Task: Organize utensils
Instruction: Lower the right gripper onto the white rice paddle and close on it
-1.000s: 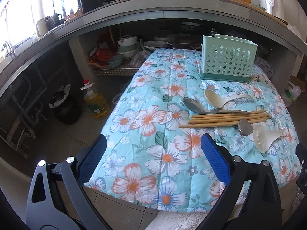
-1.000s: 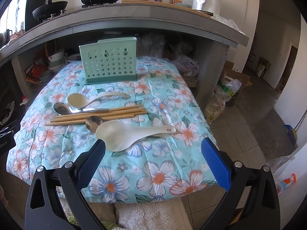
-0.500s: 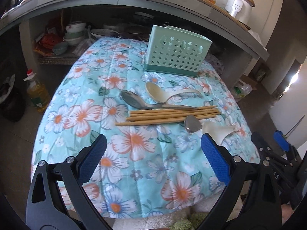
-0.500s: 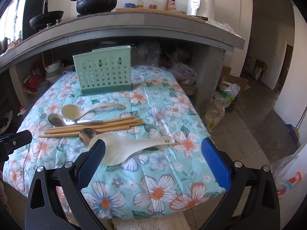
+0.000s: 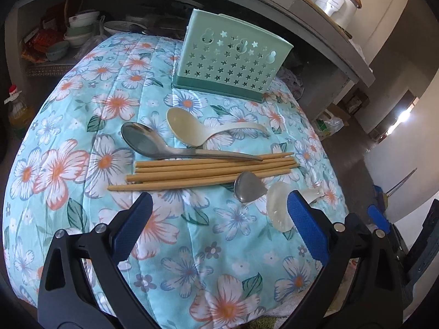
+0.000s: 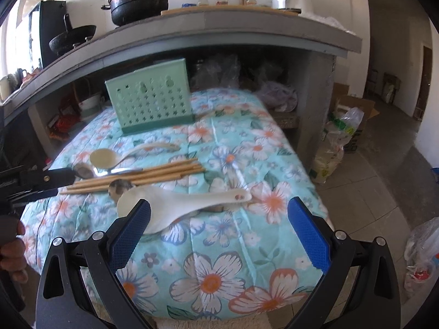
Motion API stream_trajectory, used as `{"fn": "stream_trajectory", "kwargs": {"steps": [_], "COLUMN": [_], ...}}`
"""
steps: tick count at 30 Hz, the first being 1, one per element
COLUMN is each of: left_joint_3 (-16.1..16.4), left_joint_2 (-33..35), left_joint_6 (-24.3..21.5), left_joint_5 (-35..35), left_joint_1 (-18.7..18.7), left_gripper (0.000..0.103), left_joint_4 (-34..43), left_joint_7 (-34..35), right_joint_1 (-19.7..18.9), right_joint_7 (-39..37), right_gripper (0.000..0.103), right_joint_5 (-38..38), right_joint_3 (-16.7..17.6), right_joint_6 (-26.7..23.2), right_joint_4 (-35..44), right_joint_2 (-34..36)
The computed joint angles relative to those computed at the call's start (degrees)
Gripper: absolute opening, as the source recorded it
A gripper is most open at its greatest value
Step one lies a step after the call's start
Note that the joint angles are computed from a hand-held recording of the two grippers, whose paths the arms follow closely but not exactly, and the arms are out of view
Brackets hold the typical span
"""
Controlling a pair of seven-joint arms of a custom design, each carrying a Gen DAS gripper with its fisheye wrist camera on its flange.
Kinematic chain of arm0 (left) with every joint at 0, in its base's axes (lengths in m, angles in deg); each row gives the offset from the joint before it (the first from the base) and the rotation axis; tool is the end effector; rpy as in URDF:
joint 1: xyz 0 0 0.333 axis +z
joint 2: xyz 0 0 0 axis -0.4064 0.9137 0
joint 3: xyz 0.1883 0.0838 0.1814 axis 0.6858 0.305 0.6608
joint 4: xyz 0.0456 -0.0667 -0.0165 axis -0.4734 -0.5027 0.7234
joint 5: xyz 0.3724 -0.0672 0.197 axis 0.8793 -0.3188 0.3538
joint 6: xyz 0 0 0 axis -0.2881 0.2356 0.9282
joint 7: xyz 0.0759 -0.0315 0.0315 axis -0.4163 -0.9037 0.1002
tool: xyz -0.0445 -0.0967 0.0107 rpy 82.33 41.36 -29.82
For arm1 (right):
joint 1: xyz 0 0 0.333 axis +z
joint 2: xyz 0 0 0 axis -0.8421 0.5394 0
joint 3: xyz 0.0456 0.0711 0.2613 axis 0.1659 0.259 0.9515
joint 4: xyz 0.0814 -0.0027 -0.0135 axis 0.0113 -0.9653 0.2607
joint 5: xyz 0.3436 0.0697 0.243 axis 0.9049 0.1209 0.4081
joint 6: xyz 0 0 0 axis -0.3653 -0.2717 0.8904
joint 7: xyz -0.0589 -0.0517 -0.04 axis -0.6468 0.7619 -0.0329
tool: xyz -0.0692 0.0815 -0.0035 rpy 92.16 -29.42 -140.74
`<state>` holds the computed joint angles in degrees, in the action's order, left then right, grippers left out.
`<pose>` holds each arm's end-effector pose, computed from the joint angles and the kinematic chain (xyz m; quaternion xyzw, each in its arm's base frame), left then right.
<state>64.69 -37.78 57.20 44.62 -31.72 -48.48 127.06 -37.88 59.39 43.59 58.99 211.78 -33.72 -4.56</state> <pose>0.6666 -0.2006 0.5672 -0.7121 0.5969 -0.3492 0.1210 0.6612 0.2545 0.5694 -0.6696 0.6035 -0.2629 0.3440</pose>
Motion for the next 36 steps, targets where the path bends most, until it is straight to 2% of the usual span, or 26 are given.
{"fn": "stream_trajectory", "kwargs": {"steps": [2, 4, 6, 8, 14, 18, 20, 23, 28, 32, 36], "left_joint_3": [-0.1, -0.6, -1.1, -1.4, -1.3, -1.3, -1.3, -1.3, -1.4, -0.5, 0.8], "left_joint_2": [1.6, 2.8, 4.5, 7.2, 12.8, 14.4, 14.6, 13.7, 10.4, 7.2, 3.2], "left_joint_6": [-1.3, -1.6, -2.0, -3.9, -6.7, -7.4, -7.7, -6.2, -2.4, 0.5, 3.2], "left_joint_5": [1.7, 0.2, -1.5, -2.8, -5.2, -5.4, -5.5, -6.1, -6.6, -5.7, -2.6], "left_joint_1": [-0.6, -0.4, -0.3, -0.2, -0.3, -0.4, -0.5, -0.2, 0.0, -0.2, -0.3], "left_gripper": [0.094, 0.094, 0.084, 0.067, 0.031, 0.022, 0.011, 0.002, 0.001, 0.0, 0.0], "left_joint_4": [2.1, 3.4, 5.3, 8.8, 15.4, 17.1, 17.3, 15.7, 11.0, 7.4, 3.3], "left_joint_7": [1.0, 2.9, 4.6, 5.8, 5.3, 4.6, 4.1, 3.2, 2.8, -0.5, -4.9], "right_joint_1": [-0.7, -0.7, -0.8, -1.1, -1.3, -1.5, -1.4, -1.1, -0.3, 0.6, 2.2], "right_joint_7": [-3.1, -5.2, -7.1, -9.2, -14.1, -17.1, -18.6, -20.4, -24.0, -26.2, -28.7], "right_gripper": [0.097, 0.097, 0.097, 0.097, 0.097, 0.094, 0.09, 0.084, 0.075, 0.066, 0.061], "right_joint_5": [2.5, 3.5, 4.9, 6.7, 9.9, 12.3, 13.0, 13.0, 11.6, 9.9, 6.1], "right_joint_3": [0.9, 1.2, 1.5, 1.9, 2.4, 2.9, 3.1, 3.1, 3.2, 3.2, 2.8], "right_joint_6": [-0.2, -1.2, -1.9, -2.1, 0.3, 1.4, 1.7, 1.7, 3.5, 2.5, 1.0], "right_joint_4": [0.1, 0.6, 1.3, 1.7, 0.7, -0.3, -0.7, -1.1, -2.2, -1.1, 0.9], "right_joint_2": [0.4, 0.8, 1.3, 1.7, 1.1, 0.5, 0.2, 0.0, -0.2, 0.9, 2.7]}}
